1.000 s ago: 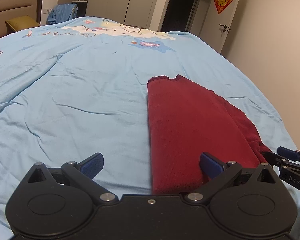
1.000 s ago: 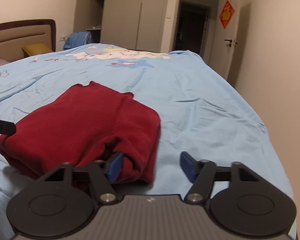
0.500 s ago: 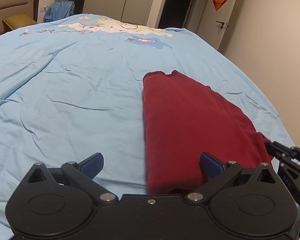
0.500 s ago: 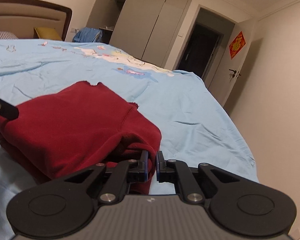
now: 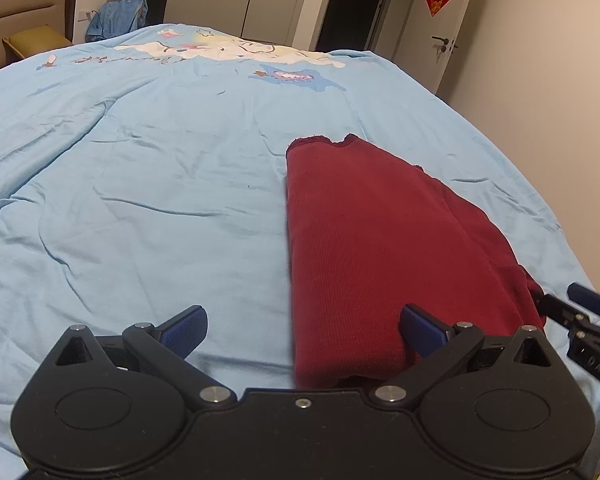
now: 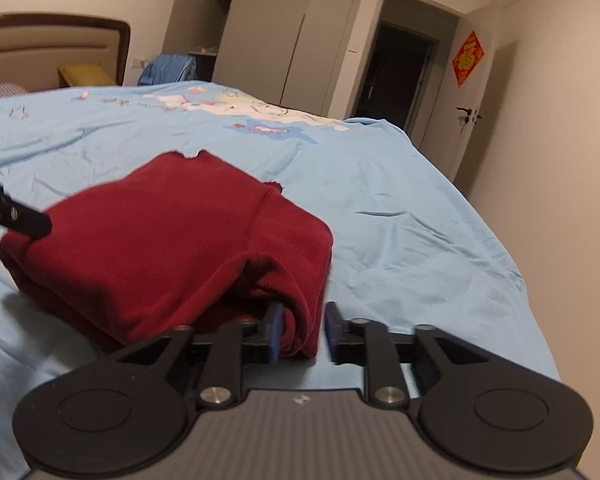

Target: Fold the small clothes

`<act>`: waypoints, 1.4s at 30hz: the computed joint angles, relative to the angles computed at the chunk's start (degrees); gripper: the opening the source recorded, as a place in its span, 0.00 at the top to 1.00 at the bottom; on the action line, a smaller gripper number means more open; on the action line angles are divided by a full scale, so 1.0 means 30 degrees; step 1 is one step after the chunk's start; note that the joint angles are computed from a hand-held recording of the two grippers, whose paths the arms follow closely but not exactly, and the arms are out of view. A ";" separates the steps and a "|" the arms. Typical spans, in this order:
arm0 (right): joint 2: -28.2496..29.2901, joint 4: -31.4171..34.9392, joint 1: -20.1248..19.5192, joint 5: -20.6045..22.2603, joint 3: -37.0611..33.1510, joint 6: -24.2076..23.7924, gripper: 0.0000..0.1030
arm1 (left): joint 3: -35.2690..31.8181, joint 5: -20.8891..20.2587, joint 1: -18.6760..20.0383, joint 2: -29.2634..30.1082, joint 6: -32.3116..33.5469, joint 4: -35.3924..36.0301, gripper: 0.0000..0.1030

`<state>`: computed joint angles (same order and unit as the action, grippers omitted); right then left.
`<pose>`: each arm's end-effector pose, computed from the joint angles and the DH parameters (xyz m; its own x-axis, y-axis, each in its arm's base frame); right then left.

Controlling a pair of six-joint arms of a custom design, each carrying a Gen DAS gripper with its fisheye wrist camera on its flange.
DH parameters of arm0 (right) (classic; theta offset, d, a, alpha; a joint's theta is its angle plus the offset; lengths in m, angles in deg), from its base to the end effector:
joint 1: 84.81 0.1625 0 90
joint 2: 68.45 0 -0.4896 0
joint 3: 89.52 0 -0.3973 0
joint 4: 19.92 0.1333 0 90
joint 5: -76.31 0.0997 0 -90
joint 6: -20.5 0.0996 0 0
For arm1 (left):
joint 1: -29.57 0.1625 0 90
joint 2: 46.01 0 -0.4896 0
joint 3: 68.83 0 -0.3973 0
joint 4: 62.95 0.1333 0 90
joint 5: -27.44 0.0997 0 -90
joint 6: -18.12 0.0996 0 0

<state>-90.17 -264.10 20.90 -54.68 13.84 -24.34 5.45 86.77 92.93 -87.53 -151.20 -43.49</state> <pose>0.2317 -0.5729 0.0232 -0.5781 0.0785 0.8122 -0.6894 0.4854 -0.5376 -0.1378 -0.6853 0.1433 -0.8275 0.2354 -0.5097 0.5167 0.6745 -0.5273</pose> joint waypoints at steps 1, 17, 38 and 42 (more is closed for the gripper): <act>-0.0131 0.0005 -0.0007 0.0164 0.0060 0.0370 0.48 | -0.0058 -0.0015 -0.0002 0.0036 -0.0011 0.0052 0.01; -0.1171 0.3076 -0.1354 0.1867 -0.0743 0.7531 0.18 | -0.1105 0.0771 0.0092 0.0378 0.0590 0.0681 0.01; 0.0601 -0.2980 0.2176 0.0134 0.3359 0.8267 0.00 | 0.7075 0.1443 -0.0415 -0.4948 0.3319 -0.2903 0.01; 0.1003 -0.3147 0.2776 -0.0480 0.3410 0.8225 0.00 | 0.7598 0.1625 -0.0388 -0.5246 0.3005 -0.3054 0.01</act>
